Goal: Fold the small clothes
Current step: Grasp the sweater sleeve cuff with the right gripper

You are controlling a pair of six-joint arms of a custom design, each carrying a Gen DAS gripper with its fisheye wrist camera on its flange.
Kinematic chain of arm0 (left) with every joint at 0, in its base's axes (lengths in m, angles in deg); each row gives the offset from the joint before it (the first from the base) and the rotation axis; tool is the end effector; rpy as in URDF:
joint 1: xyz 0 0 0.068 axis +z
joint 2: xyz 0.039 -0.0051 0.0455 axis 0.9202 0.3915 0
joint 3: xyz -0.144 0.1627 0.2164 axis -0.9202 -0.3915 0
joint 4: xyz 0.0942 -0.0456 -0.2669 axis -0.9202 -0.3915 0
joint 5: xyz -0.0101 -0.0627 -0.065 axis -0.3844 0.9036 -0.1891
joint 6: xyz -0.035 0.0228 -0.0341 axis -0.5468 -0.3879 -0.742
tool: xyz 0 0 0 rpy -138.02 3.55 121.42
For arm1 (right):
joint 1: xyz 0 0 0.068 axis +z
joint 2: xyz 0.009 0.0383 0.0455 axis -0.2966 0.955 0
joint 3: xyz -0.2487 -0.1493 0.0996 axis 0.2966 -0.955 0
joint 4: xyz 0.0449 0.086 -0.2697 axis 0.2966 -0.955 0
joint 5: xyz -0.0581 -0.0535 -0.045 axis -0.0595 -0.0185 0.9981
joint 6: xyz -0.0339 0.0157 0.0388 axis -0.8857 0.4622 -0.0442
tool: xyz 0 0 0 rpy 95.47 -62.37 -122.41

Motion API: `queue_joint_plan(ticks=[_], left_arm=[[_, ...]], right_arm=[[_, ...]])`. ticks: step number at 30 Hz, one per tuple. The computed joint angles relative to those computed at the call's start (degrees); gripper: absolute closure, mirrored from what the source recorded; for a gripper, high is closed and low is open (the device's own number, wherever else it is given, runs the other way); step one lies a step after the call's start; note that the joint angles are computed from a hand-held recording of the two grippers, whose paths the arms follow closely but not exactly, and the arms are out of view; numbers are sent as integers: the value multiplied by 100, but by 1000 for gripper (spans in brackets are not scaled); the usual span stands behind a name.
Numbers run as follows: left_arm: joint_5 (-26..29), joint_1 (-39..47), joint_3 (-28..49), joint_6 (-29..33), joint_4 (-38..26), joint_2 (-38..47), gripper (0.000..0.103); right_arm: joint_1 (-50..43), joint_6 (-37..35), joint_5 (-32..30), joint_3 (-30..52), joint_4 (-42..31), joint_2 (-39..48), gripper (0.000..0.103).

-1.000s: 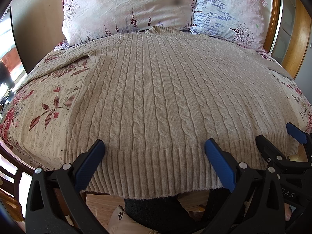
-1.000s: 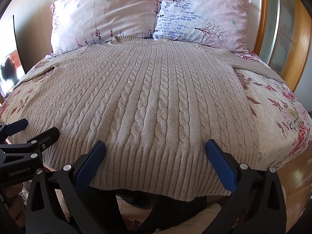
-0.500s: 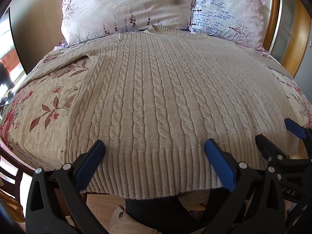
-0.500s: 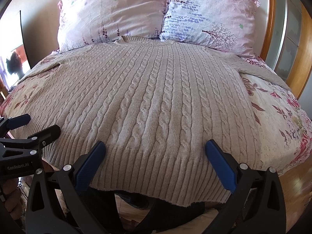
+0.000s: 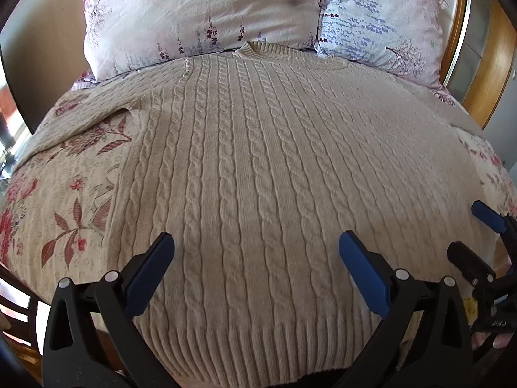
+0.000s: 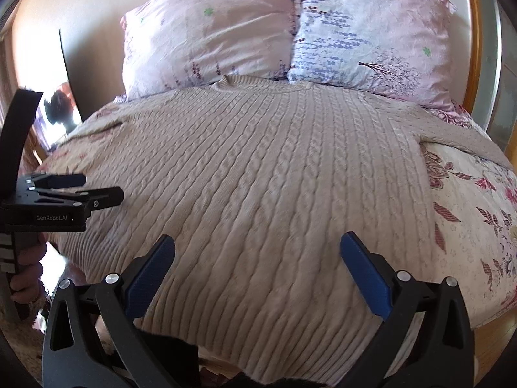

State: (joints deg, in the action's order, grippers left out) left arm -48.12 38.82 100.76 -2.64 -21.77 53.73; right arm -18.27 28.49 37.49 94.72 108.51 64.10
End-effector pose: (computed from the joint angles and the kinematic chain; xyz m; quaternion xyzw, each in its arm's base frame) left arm 0.3426 -0.1780 0.1952 0.0996 0.9437 -0.0549 0.3106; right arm 0.2697 -0.0002 0.1470 0.0070 0.8947 0.0663 0.4417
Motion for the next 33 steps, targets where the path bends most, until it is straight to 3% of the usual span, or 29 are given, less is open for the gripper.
queue_joint_plan(ticks=[4,6,8,13,20,27,33], left_arm=[[520,377,467,-156,308,98,2],[473,418,626,-184,592,135,2],[276,341,1065,8,507,346,2],[-3,139,2307,663,11,1089,2],[316,100,3589,874,-479,1996,2],[781,240,4038,690,-421,2566,2],[807,292,3739,702,294,2626,2]], right_arm=[[-1339,757,-1087,887,-541,327,1],[-1966,1138,-1616,1341,-658,666,1],[-2372,1389,-1755,1861,-882,1060,4],[-2874,1672,-1372,3145,-1518,2056,25],[-3452,2488,-1419,4519,-2258,3120,44],[-3781,3169,-1343,5177,-2533,3758,59],[-3851,3475,-1405,5314,-2326,3938,67]])
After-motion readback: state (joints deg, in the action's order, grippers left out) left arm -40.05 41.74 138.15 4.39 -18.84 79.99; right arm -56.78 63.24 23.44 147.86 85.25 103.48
